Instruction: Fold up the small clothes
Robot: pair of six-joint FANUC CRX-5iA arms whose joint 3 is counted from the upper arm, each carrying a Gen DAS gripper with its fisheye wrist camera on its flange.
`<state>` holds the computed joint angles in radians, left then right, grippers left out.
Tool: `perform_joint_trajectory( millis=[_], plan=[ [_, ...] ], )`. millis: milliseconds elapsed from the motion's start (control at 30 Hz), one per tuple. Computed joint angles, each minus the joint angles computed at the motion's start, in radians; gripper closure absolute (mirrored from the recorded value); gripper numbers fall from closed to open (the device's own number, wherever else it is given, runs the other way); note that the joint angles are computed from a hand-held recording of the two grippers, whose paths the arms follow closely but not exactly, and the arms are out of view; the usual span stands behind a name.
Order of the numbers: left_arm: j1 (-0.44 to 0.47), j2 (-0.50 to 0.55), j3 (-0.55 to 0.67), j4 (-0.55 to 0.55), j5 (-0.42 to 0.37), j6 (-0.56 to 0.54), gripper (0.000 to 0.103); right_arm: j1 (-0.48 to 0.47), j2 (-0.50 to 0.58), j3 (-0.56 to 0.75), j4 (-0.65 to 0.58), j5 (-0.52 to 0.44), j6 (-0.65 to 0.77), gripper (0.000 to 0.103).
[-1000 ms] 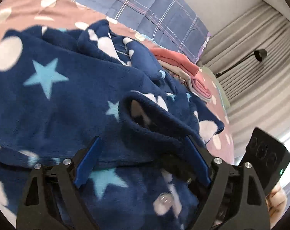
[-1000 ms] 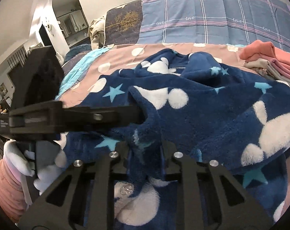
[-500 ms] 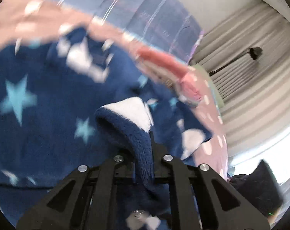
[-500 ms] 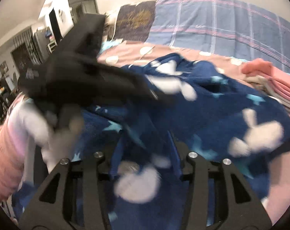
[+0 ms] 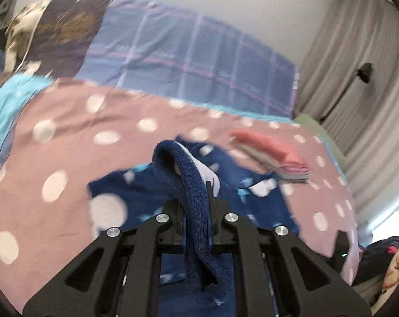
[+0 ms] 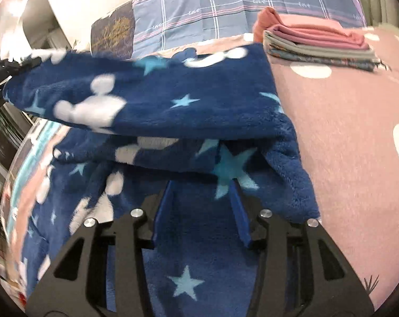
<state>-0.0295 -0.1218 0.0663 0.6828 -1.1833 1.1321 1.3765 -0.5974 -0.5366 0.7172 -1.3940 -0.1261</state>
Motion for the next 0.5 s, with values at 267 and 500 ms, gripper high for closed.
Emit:
perform_joint_trajectory(
  millis=[267,500],
  plan=[
    [0.018,0.031,-0.031,-0.277,0.020,0.193,0.055,-0.001,-0.003,-0.013,0.011,0.006,-0.010,0.056],
    [0.021,-0.051,-0.151,-0.233,0.121,0.117,0.052,0.008,0.008,-0.003,0.023,-0.021,-0.020,0.062]
  ],
)
